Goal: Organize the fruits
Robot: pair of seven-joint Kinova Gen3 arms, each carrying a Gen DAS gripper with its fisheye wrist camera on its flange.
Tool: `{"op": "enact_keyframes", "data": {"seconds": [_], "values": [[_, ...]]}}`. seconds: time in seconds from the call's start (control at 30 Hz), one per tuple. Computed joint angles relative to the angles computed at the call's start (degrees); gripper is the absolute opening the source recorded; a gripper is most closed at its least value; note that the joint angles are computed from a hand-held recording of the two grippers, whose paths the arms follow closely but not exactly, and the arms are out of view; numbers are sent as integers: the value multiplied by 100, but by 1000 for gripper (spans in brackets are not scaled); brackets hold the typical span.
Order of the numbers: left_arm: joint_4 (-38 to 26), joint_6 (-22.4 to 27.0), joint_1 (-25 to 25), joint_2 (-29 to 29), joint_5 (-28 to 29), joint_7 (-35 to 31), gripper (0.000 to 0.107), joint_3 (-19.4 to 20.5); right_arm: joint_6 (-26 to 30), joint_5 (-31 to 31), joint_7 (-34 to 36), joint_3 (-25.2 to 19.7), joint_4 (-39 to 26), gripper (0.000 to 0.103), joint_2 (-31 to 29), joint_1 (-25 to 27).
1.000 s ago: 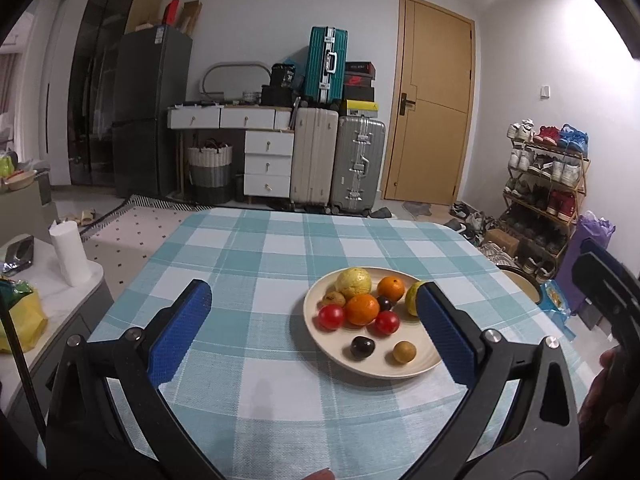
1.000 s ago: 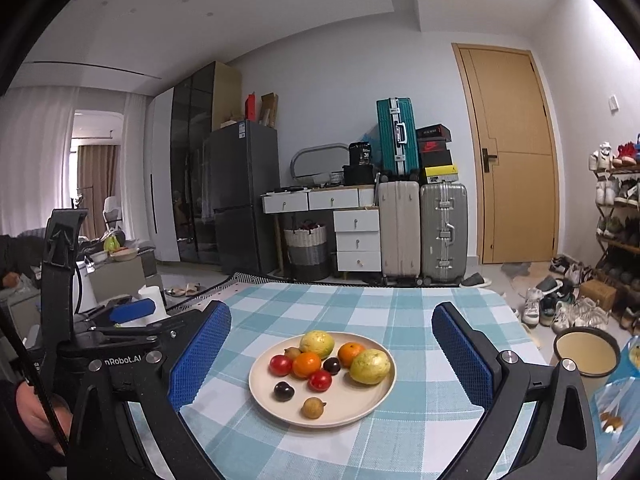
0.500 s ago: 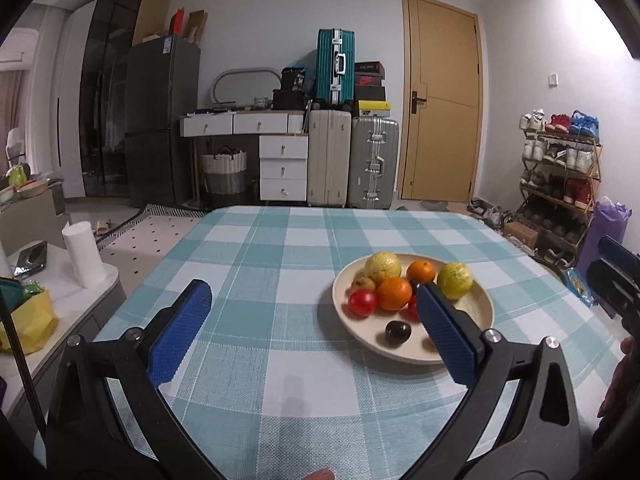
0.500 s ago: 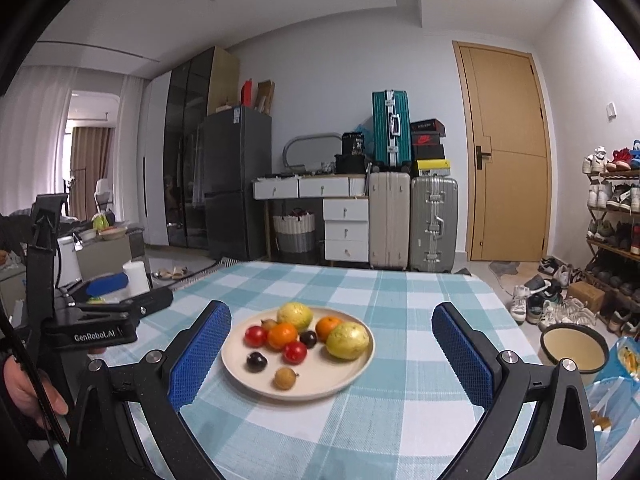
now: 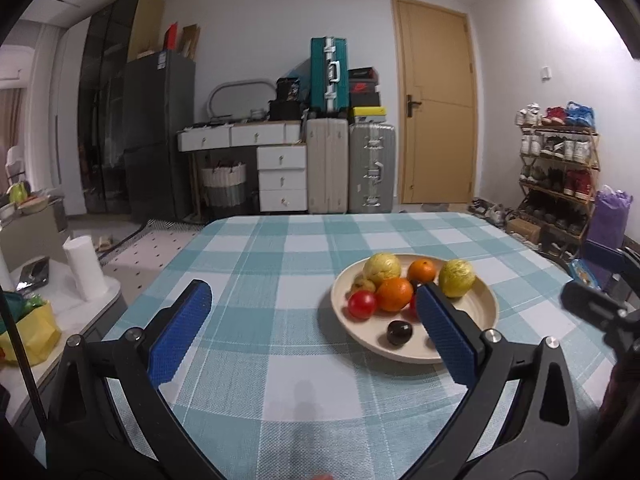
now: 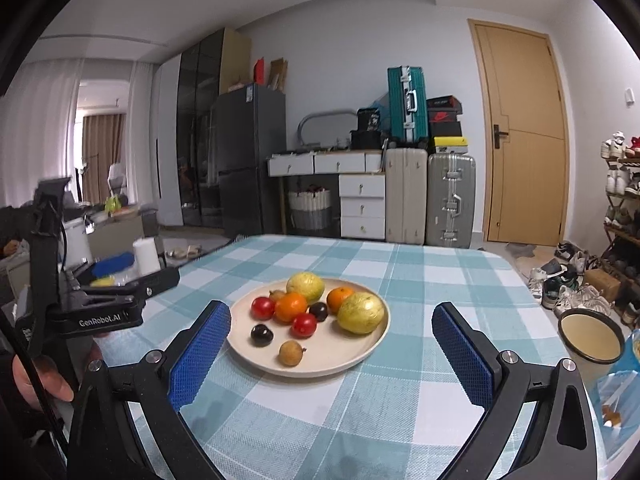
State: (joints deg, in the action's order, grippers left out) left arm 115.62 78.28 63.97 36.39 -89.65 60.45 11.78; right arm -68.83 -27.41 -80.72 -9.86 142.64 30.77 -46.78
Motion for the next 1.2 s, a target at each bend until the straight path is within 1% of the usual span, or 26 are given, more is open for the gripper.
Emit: {"op": "enact_keyframes", "data": {"seconds": [0.03, 0.1, 0.13, 0.43, 1.2], "values": [[21, -35, -21, -36, 9, 16, 102, 12, 54, -27, 71, 32, -21, 103, -18, -57], [4, -3, -19, -32, 62, 51, 102, 6, -100, 179, 18, -65, 39, 103, 36, 78], [-15, 25, -3, -13, 67, 25, 102, 1, -137, 226, -34, -18, 59, 103, 44, 57], [-44, 36, 29, 1, 84, 4, 102, -12, -11, 191, 22, -20, 19, 103, 8, 63], [-35, 26, 40, -4, 60, 10, 102, -5, 1, 162, 29, -11, -41, 103, 38, 57]]}}
